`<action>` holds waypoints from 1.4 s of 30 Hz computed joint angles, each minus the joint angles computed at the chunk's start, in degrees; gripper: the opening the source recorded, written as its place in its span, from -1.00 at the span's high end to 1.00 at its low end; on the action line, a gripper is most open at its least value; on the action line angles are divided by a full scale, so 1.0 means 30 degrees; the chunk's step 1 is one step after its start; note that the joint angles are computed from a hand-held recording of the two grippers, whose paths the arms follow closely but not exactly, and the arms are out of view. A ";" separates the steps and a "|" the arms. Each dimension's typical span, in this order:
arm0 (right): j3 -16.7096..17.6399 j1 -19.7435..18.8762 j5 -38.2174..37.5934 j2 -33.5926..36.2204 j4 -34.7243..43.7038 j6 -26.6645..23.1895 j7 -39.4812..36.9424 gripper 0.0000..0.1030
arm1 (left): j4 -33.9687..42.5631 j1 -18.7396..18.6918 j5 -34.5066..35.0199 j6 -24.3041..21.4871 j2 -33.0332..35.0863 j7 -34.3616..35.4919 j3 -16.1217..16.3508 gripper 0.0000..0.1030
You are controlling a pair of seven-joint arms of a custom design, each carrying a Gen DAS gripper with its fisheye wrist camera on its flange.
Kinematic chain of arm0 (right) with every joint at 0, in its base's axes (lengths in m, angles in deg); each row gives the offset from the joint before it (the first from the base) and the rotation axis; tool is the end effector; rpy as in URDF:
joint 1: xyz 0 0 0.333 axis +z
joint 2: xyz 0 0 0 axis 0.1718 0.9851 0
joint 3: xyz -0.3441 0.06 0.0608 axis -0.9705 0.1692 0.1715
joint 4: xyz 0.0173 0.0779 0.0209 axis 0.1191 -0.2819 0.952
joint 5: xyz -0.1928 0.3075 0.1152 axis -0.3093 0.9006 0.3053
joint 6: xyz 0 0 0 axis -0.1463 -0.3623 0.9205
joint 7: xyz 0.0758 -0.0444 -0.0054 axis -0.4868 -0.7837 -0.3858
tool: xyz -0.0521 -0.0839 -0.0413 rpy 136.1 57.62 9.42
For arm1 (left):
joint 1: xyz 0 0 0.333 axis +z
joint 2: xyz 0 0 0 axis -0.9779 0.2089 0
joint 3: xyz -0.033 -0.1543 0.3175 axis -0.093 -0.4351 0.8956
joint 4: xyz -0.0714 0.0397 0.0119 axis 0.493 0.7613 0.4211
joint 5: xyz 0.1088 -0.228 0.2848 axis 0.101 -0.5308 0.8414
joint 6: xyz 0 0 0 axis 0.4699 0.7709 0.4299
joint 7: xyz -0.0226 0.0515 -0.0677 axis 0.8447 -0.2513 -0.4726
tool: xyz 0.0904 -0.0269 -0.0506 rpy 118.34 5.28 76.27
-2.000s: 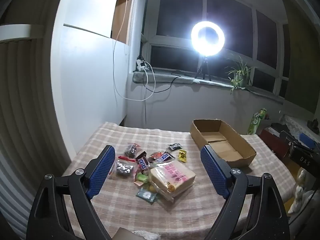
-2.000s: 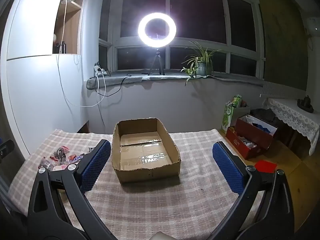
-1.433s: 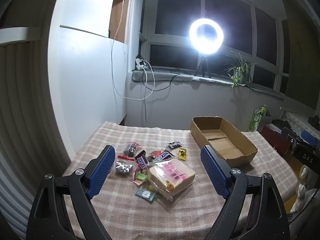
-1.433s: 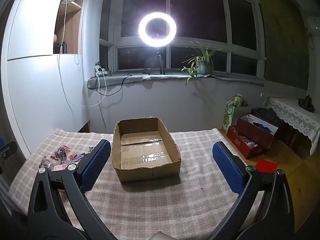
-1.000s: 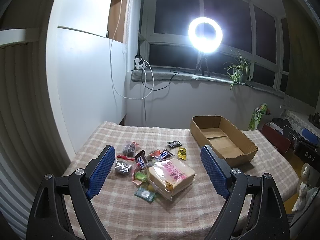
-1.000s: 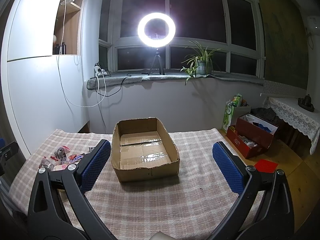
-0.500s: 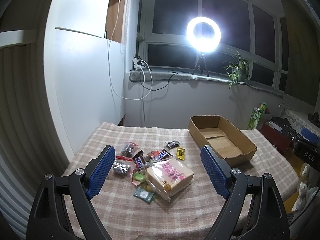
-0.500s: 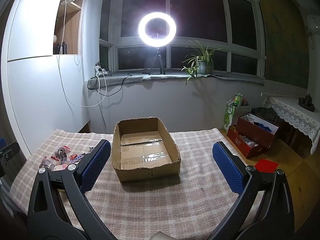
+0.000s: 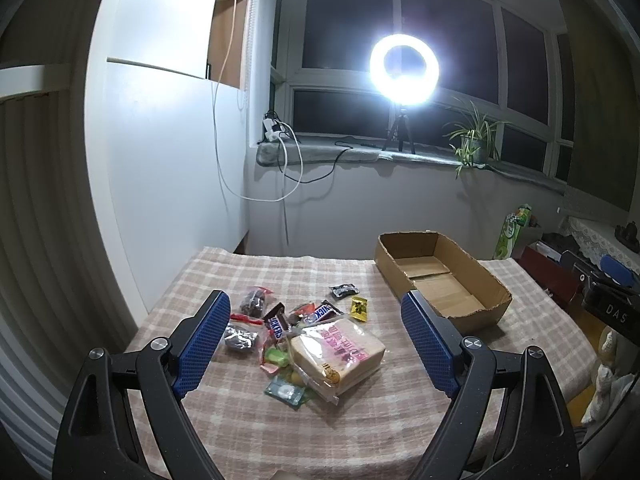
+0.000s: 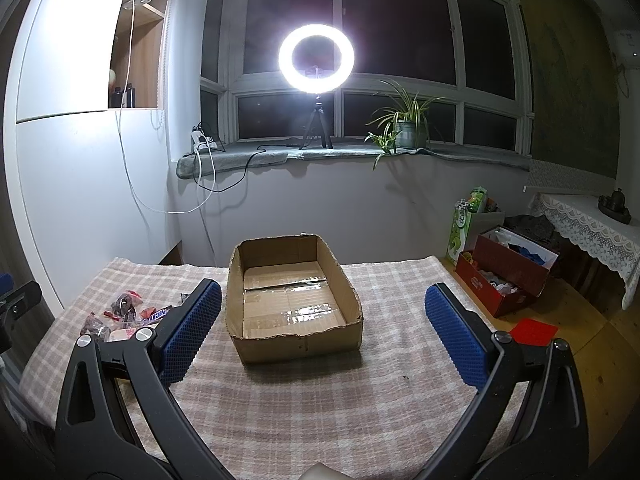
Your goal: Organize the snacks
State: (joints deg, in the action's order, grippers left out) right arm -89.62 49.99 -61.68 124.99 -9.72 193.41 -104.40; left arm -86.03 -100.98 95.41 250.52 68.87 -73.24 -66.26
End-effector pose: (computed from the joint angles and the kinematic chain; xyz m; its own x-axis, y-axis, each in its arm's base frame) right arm 0.6888 0.4216 0.4041 -0.2008 -0.9796 -0.0116 -0.3239 0.0775 -0.9429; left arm 0.7067 -0.3263 0.3901 -0.1131 -0.9918 0.0601 -0.4034 -0.0094 -0.9150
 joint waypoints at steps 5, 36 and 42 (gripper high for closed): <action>-0.0007 0.0012 0.0017 0.0037 0.0048 -0.0056 0.0117 -1.00 | 0.0114 0.0012 0.0042 0.0115 0.0051 -0.0019 0.0001 -0.70; -0.0013 -0.0698 0.2089 0.1598 0.1910 0.2457 -0.2208 -1.00 | 0.0264 0.0116 -0.0951 0.0600 0.0471 0.0470 0.0309 -0.70; 0.0414 -0.1459 0.4510 0.2918 0.3418 0.4122 -0.4708 -1.00 | 0.0313 0.0475 -0.2704 0.1320 0.0895 0.1830 0.0300 -0.70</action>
State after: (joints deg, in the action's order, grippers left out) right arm -88.38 45.62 -48.15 133.74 0.54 205.78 -118.52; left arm -85.10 -99.56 87.30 254.48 71.56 -67.75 -65.36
